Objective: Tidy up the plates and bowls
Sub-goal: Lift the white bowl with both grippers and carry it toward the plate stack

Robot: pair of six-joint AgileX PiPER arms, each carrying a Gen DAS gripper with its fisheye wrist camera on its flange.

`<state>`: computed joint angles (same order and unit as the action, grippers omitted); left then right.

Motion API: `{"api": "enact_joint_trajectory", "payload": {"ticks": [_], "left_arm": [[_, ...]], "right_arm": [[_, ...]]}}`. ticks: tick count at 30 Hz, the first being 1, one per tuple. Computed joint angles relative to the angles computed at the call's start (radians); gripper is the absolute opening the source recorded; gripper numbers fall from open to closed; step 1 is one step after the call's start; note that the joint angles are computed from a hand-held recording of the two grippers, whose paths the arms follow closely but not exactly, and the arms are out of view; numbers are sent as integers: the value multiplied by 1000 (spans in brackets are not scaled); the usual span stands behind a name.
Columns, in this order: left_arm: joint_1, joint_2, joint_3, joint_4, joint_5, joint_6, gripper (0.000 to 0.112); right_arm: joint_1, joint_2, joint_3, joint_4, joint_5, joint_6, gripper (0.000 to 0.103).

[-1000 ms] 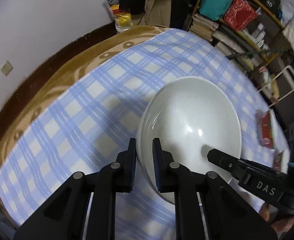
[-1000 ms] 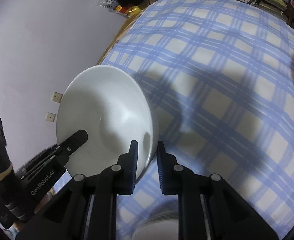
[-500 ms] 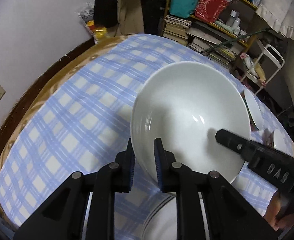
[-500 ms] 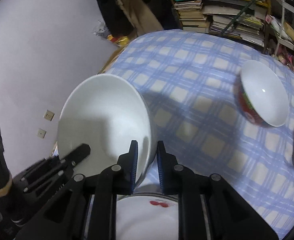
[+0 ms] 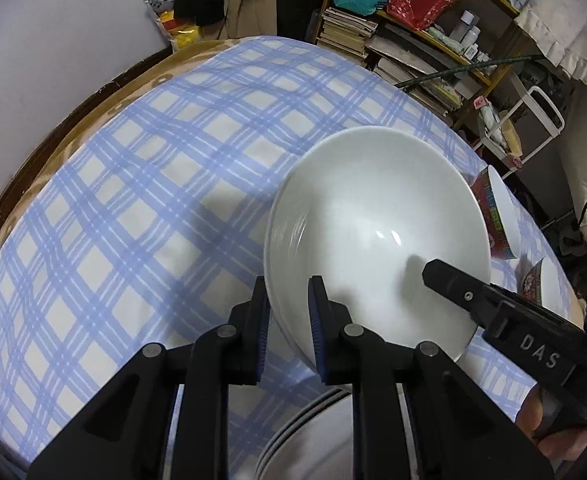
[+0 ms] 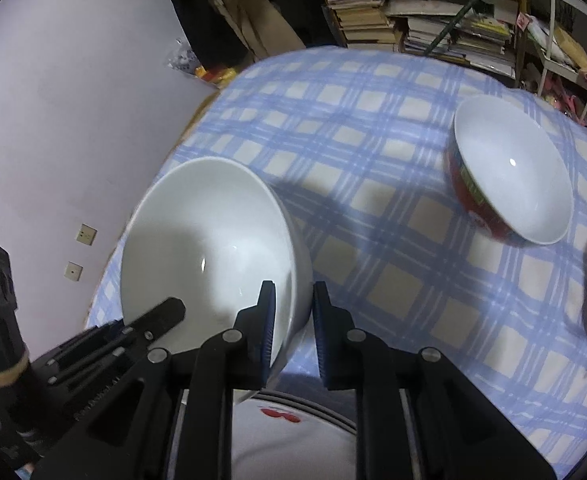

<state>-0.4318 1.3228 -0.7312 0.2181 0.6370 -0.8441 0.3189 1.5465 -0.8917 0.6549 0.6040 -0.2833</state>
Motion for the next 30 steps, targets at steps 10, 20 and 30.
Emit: {"api": "enact_joint_trajectory", "payload": {"ticks": [10, 20, 30], "left_arm": [[23, 63, 16, -64, -54, 67, 19], [5, 61, 9, -47, -34, 45, 19], [13, 31, 20, -66, -36, 61, 19]], "right_arm": [[13, 86, 25, 6, -58, -23, 19], [3, 87, 42, 53, -68, -71, 19], [58, 79, 28, -113, -104, 49, 22]]}}
